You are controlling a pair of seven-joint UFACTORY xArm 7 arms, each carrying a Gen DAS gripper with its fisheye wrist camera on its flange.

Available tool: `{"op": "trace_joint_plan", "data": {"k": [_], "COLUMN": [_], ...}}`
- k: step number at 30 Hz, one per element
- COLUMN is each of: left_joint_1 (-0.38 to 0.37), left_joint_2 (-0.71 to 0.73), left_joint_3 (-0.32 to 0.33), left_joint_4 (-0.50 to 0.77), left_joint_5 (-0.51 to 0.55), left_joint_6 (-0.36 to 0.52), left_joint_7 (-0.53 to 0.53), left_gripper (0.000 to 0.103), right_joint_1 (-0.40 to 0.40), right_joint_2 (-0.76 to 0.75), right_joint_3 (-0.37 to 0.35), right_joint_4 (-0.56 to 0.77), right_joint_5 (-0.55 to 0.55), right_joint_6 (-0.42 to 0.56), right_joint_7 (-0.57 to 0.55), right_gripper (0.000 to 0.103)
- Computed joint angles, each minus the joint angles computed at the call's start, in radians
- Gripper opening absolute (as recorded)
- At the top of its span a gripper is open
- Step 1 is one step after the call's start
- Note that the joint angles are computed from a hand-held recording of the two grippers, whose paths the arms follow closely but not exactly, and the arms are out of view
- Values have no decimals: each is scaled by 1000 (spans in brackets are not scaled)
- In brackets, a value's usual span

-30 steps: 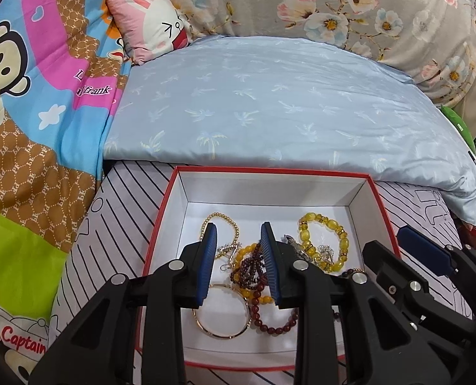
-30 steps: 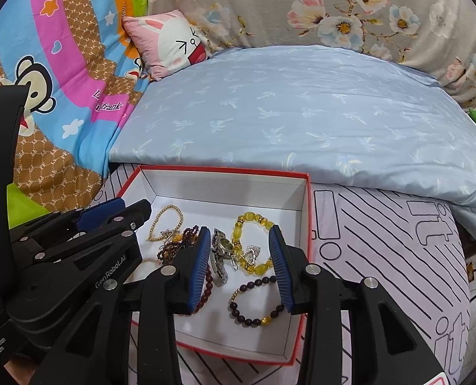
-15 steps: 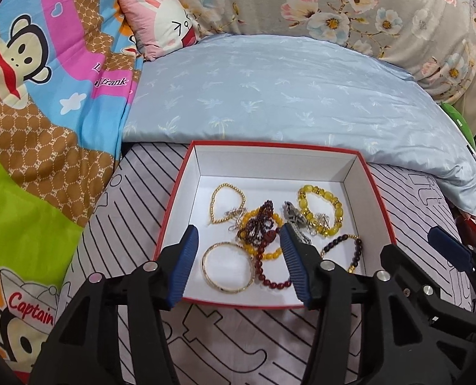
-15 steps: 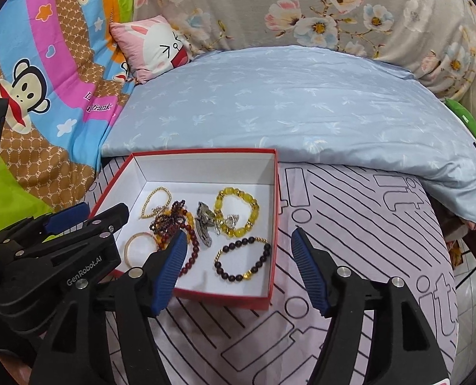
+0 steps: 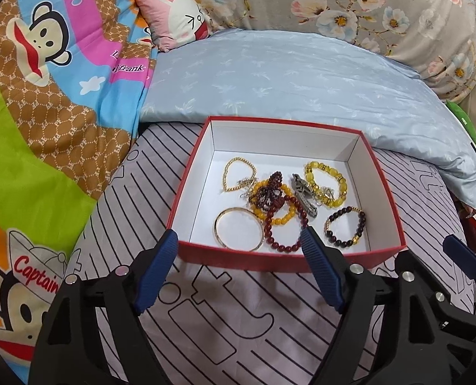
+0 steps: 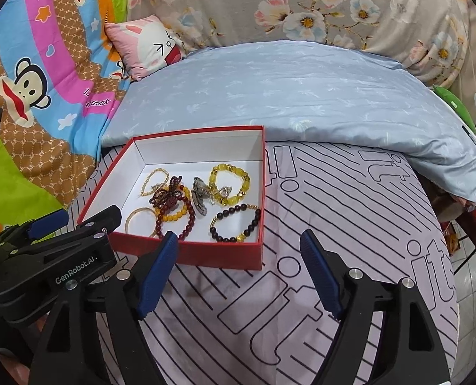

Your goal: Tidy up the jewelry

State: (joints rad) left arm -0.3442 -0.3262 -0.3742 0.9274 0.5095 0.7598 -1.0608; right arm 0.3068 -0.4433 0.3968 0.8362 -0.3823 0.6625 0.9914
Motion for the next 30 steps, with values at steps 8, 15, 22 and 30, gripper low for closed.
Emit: {"op": "trace_joint_plan", "data": {"k": [8,15,22,30], "left_joint_1": [-15,-20,-25,-22], "left_joint_2": [-40,-68,-86,-106], "left_joint_3": [-8,-24,-32,-41], "left_joint_4": [-49,-80,-106,-110], "left_joint_5": [-35,-53,-69,-71], "left_joint_6": [14,26,36,53], "left_joint_7": [-7,-23,-38,-45], "left_gripper": [76,76,76,76], "right_joint_1": [24,31,37,36], "right_joint_2": [-43,-74,-78,-83], "right_joint_3": [13,32,43,49], "right_joint_4": [-40,-69,-72,-65], "right_joint_5": [22,33,24,16], "right_joint_6": [20,36,60,64], "right_joint_7": [13,38,39,45], "right_gripper": [76,78,78,79]}}
